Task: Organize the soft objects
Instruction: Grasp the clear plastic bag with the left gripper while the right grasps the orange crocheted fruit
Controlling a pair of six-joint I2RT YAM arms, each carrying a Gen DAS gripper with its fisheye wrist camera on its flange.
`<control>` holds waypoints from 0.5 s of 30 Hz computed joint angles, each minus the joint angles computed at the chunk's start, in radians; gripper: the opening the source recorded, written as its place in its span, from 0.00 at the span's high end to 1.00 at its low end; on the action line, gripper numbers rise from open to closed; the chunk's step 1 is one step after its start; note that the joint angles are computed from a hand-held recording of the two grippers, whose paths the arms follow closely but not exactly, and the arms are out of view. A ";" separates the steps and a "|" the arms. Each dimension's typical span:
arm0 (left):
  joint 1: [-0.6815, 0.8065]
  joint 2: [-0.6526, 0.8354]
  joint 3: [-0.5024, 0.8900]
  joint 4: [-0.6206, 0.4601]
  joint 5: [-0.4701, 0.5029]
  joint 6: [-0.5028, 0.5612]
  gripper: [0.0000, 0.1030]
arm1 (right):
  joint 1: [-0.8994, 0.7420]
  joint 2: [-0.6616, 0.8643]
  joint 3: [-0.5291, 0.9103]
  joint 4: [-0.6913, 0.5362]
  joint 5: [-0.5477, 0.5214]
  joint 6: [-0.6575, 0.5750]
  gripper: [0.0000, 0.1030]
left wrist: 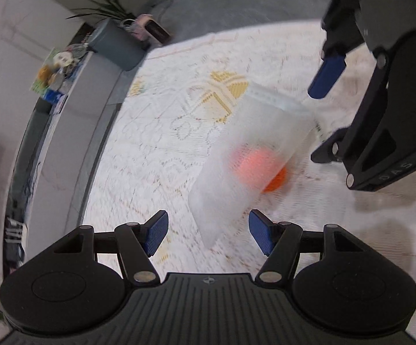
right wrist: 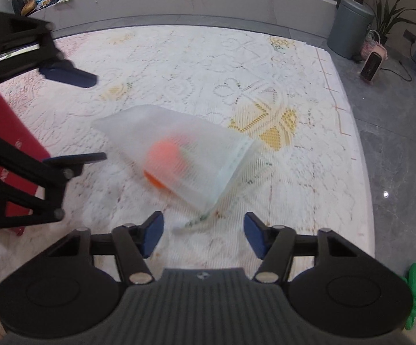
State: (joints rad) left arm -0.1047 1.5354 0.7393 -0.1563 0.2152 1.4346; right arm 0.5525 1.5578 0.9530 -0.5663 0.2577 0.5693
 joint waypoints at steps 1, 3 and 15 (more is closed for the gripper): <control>-0.007 0.017 0.004 0.010 -0.007 0.013 0.27 | -0.012 0.011 0.002 0.011 -0.009 -0.013 0.46; -0.029 0.058 0.007 0.053 -0.018 0.025 0.27 | -0.036 0.029 0.005 0.032 -0.027 -0.039 0.57; -0.039 0.161 0.155 -0.095 -0.078 -0.163 0.99 | -0.072 0.027 0.022 0.057 -0.030 -0.060 0.74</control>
